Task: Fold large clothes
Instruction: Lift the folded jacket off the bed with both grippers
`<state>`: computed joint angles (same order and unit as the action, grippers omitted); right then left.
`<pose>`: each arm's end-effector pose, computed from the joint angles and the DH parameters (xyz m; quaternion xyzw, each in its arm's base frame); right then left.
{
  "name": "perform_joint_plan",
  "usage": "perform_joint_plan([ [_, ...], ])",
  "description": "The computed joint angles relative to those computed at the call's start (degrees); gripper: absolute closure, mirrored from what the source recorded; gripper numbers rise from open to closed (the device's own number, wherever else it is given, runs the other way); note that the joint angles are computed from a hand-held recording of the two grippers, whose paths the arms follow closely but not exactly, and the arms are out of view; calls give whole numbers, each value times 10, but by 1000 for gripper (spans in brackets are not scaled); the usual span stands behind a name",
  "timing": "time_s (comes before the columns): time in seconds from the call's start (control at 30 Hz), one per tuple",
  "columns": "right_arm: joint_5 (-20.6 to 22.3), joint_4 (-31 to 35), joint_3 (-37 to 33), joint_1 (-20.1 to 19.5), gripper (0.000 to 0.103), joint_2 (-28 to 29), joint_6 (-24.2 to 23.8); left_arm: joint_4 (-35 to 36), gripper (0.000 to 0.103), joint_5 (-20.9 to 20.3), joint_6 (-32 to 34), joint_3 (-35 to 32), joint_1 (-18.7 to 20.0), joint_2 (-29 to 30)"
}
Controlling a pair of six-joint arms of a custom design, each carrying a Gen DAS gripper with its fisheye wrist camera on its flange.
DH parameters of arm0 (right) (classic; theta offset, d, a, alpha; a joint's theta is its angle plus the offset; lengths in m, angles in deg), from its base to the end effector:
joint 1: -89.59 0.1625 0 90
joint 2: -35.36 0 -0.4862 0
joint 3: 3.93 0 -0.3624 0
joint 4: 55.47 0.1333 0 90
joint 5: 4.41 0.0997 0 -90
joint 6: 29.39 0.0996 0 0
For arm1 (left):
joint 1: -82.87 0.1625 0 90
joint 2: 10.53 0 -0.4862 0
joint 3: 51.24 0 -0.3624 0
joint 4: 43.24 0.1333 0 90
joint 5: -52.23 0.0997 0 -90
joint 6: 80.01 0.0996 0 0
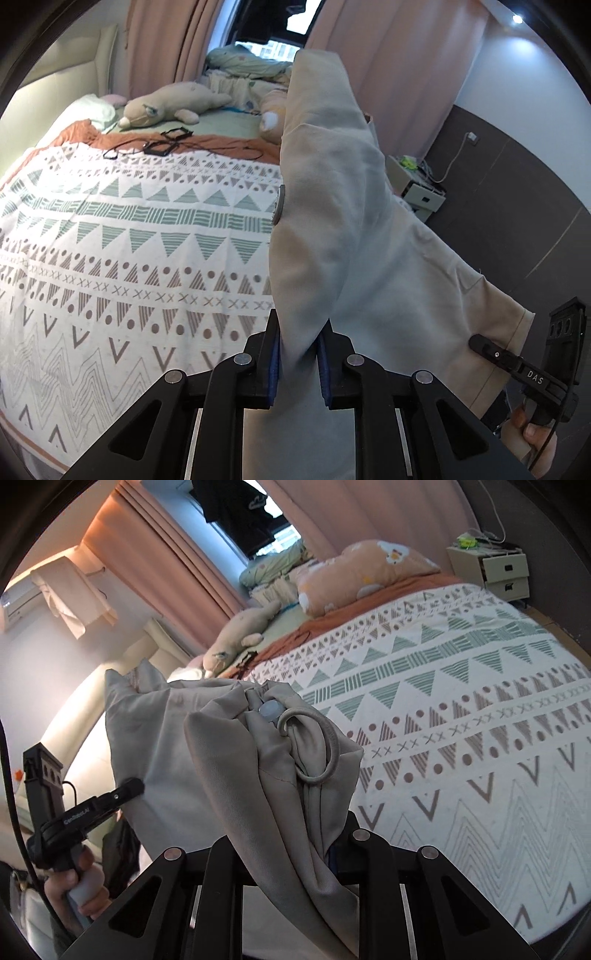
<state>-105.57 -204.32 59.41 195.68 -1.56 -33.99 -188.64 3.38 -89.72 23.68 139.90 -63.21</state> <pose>0.3451 -0.7849 0.2643 0.1449 -0.9450 0.2859 0.0651 -0.2439 -0.7414 0.4037 0.0827 0.8991 -0.3714 0.2165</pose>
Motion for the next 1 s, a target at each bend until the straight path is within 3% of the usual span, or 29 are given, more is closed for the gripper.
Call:
perform_joint_plan([
  [0.23, -11, -64, 78, -2, 83, -84, -15, -33, 86, -20, 13, 6, -45, 15],
  [0.5, -49, -91, 113, -14, 83, -166, -63, -39, 86, -69, 16, -34, -88, 71],
  [1.0, -130, -98, 138, -66, 83, -288, -99, 27, 86, -171, 15, -151, -149, 200],
])
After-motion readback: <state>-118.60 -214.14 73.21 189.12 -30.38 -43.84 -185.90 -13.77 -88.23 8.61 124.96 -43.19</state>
